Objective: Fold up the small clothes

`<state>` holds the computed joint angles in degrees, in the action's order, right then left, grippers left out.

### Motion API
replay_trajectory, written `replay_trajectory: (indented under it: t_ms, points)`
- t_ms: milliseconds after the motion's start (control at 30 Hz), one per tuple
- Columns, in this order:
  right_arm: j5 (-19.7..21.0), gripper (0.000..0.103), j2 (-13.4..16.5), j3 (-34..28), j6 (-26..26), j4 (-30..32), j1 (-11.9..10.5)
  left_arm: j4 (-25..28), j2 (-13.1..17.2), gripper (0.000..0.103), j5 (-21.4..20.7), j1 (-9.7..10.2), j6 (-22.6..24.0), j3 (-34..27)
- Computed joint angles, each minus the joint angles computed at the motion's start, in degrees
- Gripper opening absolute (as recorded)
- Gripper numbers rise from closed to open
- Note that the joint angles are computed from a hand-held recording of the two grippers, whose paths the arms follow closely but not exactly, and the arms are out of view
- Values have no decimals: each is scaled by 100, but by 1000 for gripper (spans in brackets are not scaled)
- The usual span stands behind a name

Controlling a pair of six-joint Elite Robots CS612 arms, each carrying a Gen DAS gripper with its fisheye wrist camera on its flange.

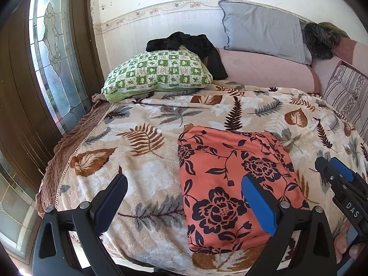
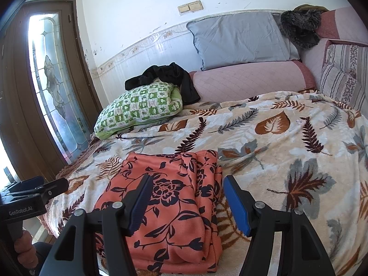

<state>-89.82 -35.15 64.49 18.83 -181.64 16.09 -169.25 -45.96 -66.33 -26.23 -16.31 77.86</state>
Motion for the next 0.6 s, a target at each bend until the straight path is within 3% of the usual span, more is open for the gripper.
replay_trajectory:
  t_ms: [600]
  points:
    - [72, 68, 35, -58, -34, 88, -4, -44, 76, 99, -100, 14, 86, -63]
